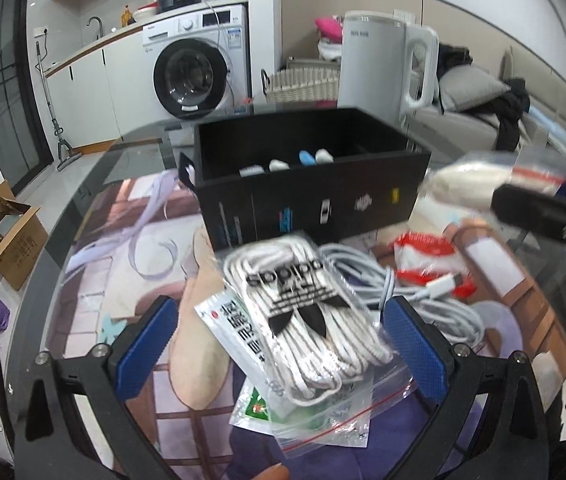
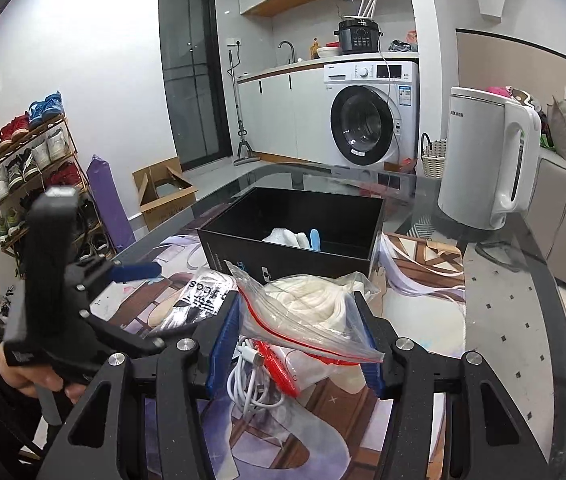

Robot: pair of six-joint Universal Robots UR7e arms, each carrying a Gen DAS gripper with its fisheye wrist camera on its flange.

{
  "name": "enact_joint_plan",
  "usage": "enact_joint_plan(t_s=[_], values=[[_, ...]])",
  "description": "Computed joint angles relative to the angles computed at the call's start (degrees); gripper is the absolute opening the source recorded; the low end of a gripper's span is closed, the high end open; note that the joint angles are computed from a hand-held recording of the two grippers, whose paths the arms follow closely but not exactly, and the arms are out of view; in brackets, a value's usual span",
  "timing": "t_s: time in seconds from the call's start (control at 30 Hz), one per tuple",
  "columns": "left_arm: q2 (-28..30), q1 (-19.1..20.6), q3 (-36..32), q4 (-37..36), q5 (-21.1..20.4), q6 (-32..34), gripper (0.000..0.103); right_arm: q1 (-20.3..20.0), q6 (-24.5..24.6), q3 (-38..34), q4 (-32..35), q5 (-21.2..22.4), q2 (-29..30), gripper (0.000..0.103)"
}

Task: Organize soft objects
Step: 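Grasp the rope bag with the right gripper while the left gripper grasps the adidas cable bag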

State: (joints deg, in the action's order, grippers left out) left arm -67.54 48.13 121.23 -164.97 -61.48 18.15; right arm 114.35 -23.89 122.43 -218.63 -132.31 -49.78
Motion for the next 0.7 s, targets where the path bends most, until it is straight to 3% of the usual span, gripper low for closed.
enact_joint_plan(t_s=[0.17,0.23,0.3,0.47,0.7], values=[[0.18,-0.28,0.28,0.20,0.09,0.46,0.098,-0.40,0.22,0.18,0.28,0.26,-0.38,0.054],[0.18,-0.17,0.19,0.98,-0.29,0.47,0.086,-0.53,0.35,0.18,0.47,0.33,-0.45,0.054],[0.06,-0.01,0.10,1.82,-1.05,0.58,0.064,-0.60,0.31,0.10,0.44,0.35,-0.42,0.054],[-0.63,-0.20,0.61,0.97,-1.91,2.44,0.040,-0.79,0.21,-0.01,0.57,0.64,-0.21,0.054],[-1.56,0.38,-0.07,1.78,-3.65,2.48,0.032,-0.87,0.20,0.02,0.47,0.69,-0.10,0.053]])
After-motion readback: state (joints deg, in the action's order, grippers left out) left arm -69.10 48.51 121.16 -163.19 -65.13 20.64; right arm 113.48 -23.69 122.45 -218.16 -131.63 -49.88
